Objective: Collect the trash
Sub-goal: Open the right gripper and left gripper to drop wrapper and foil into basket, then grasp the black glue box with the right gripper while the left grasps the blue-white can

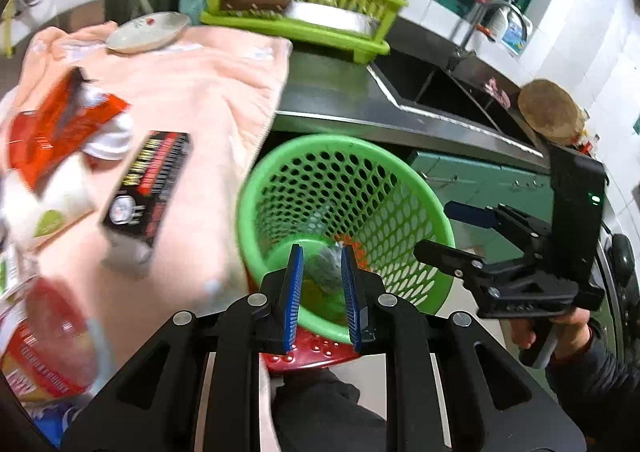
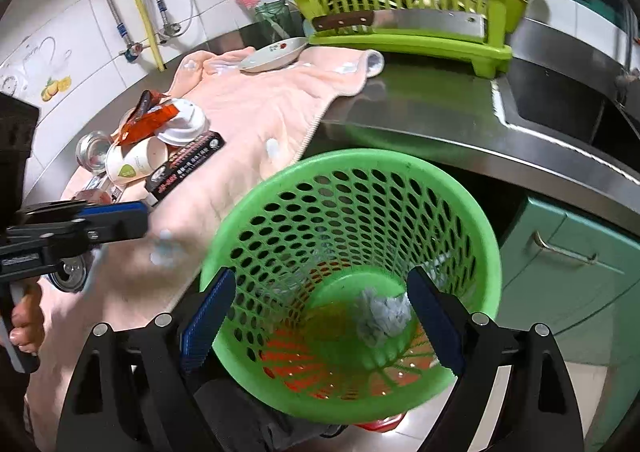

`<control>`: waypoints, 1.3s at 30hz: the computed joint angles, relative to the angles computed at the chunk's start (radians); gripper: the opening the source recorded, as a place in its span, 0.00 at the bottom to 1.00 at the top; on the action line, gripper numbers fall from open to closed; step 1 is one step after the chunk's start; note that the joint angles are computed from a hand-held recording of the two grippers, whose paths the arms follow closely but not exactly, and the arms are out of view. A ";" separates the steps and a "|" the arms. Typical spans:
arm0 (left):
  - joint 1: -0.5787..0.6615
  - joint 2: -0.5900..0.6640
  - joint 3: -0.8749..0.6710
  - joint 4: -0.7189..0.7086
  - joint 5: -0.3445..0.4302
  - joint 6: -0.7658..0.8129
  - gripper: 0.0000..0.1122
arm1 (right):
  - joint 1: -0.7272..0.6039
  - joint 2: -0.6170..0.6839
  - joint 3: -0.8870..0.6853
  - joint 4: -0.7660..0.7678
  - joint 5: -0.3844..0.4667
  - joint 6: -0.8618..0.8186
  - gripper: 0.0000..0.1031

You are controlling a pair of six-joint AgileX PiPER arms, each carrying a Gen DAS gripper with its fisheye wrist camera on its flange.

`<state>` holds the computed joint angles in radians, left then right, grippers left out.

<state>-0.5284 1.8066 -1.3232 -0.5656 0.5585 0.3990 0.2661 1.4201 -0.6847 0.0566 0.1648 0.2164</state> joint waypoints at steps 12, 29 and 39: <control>0.210 -0.369 0.301 0.023 -0.070 -0.057 0.37 | 0.184 0.251 -0.346 -0.012 0.100 0.039 0.82; 0.583 -0.627 0.525 -0.131 0.001 0.157 0.49 | 0.215 0.796 -1.296 0.025 0.705 0.389 0.60; 0.747 -0.674 0.592 -0.233 0.085 0.328 0.54 | 0.241 1.014 -1.662 -0.038 0.939 0.574 0.59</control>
<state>0.2186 1.1323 -0.7311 -0.7983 0.6439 0.7271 0.5074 2.4345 -2.3462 0.0186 1.1039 0.7900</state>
